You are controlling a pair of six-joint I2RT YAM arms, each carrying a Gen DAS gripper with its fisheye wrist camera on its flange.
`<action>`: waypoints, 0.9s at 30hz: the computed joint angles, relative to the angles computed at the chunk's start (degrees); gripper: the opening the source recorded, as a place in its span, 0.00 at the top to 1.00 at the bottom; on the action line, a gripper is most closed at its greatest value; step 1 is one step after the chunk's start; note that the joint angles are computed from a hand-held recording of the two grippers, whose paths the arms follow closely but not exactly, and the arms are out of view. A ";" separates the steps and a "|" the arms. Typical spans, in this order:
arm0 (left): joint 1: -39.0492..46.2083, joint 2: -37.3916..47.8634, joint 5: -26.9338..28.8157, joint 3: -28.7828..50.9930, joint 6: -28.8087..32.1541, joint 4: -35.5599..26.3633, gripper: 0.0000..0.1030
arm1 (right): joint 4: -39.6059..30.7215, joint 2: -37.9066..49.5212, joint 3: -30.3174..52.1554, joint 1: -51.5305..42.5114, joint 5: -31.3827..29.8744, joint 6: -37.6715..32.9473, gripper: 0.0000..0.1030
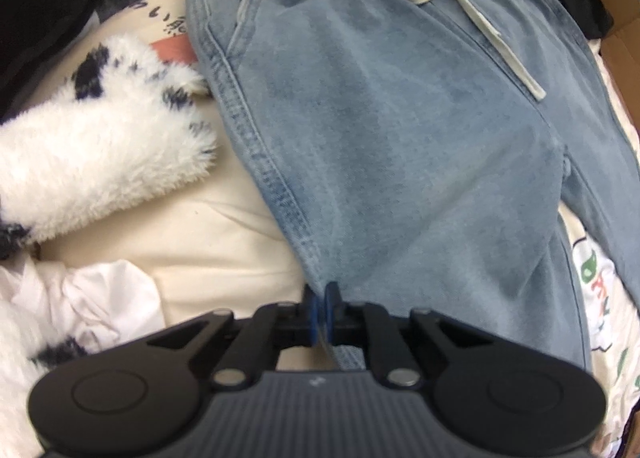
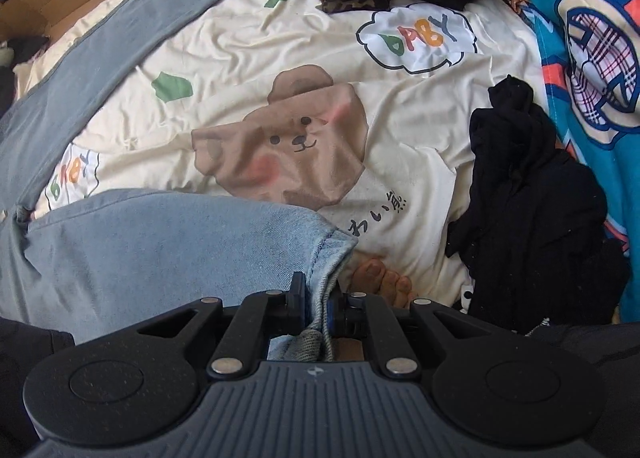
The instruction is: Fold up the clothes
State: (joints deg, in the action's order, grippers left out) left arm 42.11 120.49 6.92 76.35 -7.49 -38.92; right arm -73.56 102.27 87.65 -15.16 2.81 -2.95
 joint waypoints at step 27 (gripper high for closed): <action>-3.52 -10.47 -1.65 9.92 5.93 -14.97 0.54 | 24.17 13.30 -8.28 -9.10 -4.28 12.10 0.46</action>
